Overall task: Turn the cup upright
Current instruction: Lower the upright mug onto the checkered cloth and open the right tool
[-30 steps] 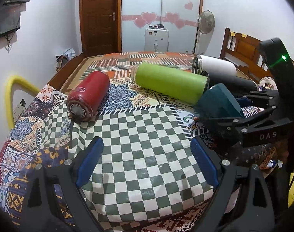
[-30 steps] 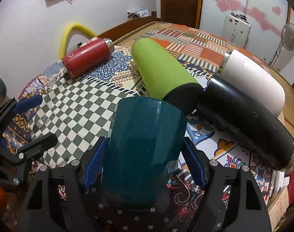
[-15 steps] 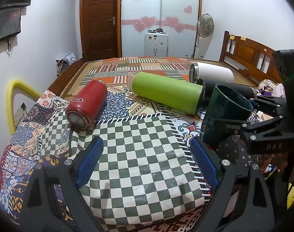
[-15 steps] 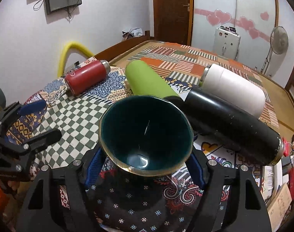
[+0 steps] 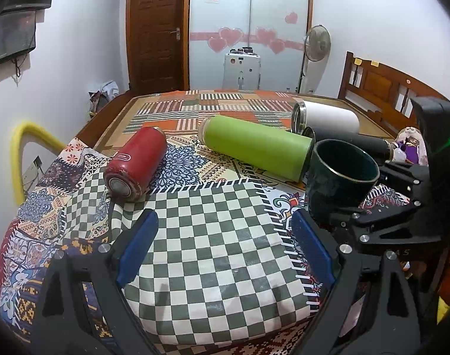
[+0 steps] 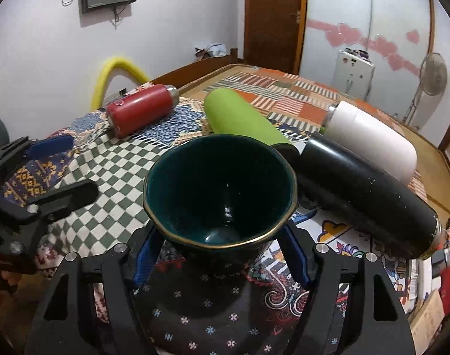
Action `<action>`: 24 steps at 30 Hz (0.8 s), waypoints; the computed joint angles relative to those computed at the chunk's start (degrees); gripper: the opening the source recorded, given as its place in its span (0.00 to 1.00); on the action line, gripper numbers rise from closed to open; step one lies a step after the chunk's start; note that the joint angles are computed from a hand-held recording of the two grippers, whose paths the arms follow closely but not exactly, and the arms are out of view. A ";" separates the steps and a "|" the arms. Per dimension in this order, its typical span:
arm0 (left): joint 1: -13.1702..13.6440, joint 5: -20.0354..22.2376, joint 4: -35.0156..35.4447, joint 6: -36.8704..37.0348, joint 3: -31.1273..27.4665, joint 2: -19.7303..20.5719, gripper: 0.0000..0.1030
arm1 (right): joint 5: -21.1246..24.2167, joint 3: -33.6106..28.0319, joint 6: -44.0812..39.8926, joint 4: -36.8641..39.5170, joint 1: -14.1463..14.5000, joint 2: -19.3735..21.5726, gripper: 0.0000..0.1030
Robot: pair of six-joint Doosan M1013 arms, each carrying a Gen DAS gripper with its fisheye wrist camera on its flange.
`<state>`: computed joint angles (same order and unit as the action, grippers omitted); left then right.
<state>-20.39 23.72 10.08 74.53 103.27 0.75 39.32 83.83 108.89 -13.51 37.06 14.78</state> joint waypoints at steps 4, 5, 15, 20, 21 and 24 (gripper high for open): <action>-0.32 -0.35 1.63 -1.70 0.07 -0.64 0.90 | -1.29 1.13 0.70 1.46 -0.18 -0.90 0.68; -0.43 -0.53 1.94 -2.07 0.15 -0.88 0.90 | -1.23 1.29 1.37 0.27 0.10 -1.15 0.68; -4.45 -3.81 17.01 -16.31 2.19 -6.10 0.90 | -5.56 6.34 18.74 -19.67 4.00 -7.81 0.71; -7.65 -5.05 33.84 -32.51 4.06 -9.85 0.90 | -7.07 9.40 33.75 -34.01 6.62 -12.10 0.72; -8.57 -4.88 39.33 -37.86 4.55 -10.69 0.90 | -6.96 10.04 37.34 -37.62 7.34 -13.02 0.72; -10.78 -4.27 50.28 -48.32 5.75 -12.95 0.90 | -6.69 11.10 45.54 -45.42 8.93 -14.67 0.75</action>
<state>-31.16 19.45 60.36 26.21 109.02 -12.20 32.64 94.93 154.43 -58.93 45.99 0.11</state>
